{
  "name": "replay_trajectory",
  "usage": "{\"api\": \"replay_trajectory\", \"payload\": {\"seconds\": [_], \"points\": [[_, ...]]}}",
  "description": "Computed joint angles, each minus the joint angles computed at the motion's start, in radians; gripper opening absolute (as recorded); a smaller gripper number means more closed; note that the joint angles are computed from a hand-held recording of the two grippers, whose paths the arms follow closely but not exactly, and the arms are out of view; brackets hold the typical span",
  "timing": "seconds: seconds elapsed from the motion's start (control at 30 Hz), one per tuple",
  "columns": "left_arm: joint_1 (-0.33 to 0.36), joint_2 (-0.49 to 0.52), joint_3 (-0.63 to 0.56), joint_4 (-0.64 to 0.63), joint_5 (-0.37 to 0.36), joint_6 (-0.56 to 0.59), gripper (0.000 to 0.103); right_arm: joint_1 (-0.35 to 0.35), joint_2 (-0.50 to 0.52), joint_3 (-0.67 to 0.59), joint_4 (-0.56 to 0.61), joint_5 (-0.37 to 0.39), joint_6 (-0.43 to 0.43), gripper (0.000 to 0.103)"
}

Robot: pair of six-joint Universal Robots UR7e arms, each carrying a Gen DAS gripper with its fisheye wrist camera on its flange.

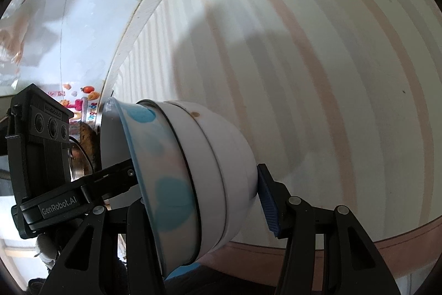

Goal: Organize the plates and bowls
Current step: 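Lower the bowl stack onto the center of the plate stack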

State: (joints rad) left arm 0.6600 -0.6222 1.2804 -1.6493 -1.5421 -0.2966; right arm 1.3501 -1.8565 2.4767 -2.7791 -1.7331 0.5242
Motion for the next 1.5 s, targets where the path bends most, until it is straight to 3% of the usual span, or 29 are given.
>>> {"api": "replay_trajectory", "payload": {"seconds": [0.43,0.8,1.2,1.5], "points": [[0.071,-0.105,0.002,0.033,0.090,-0.073,0.045,0.163,0.259,-0.163,0.005,-0.003,0.032,0.054],[0.146,-0.178,0.050,0.014,0.157,-0.154,0.045,0.223,0.512,-0.307,0.000,0.045,-0.006,0.054],[0.198,-0.197,0.064,0.024,0.178,-0.170,0.045,0.240,0.660,-0.404,0.026,0.051,-0.004,0.054],[0.210,-0.200,0.064,0.028,0.175,-0.163,0.045,0.251,0.690,-0.425,0.031,0.036,0.002,0.054]]}}
